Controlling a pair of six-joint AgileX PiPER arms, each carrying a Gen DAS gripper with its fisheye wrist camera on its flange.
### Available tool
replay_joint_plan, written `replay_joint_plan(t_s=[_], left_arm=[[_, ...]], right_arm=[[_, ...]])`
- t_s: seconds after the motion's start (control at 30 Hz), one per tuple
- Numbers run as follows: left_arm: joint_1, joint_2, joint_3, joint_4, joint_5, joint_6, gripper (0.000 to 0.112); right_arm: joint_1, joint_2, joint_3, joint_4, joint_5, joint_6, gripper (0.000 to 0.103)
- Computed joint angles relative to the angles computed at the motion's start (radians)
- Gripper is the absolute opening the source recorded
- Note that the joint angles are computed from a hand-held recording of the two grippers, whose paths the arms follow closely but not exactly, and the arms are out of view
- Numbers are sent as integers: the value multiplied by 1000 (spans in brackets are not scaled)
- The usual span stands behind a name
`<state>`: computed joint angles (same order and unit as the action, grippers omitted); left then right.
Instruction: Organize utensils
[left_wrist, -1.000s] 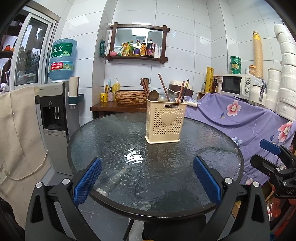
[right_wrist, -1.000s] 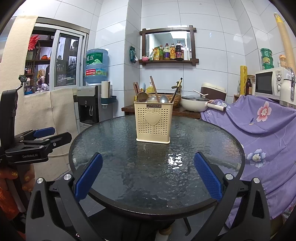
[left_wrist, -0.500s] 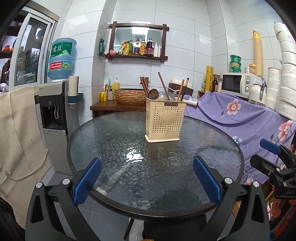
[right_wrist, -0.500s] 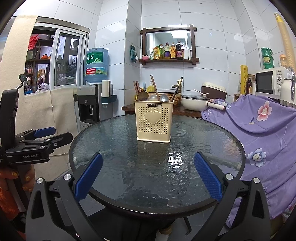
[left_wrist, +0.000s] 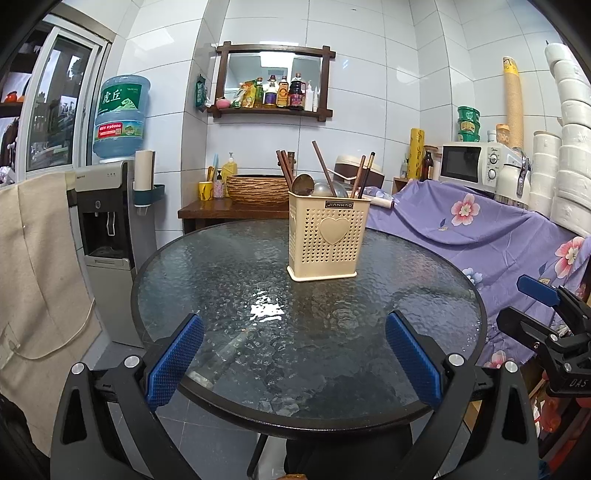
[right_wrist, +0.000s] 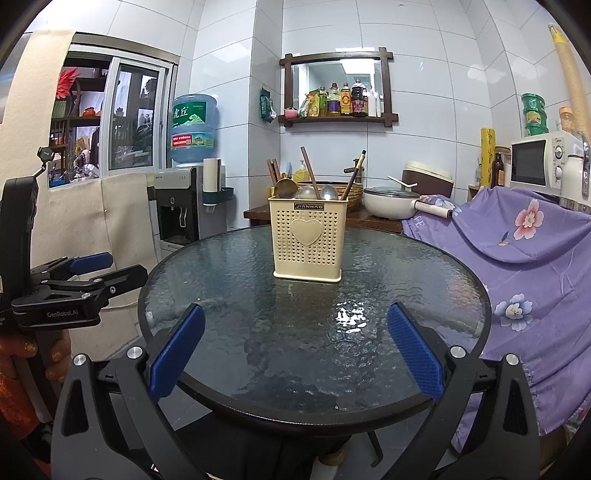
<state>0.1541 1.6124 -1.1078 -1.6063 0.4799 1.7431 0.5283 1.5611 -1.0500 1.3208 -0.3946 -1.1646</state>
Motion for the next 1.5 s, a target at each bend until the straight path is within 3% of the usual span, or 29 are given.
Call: replay_joint_plan(t_s=[1.5], left_arm=[[10, 2, -12, 32, 17, -31, 97]], right_arm=[[4, 9, -8, 9, 5, -13, 97]])
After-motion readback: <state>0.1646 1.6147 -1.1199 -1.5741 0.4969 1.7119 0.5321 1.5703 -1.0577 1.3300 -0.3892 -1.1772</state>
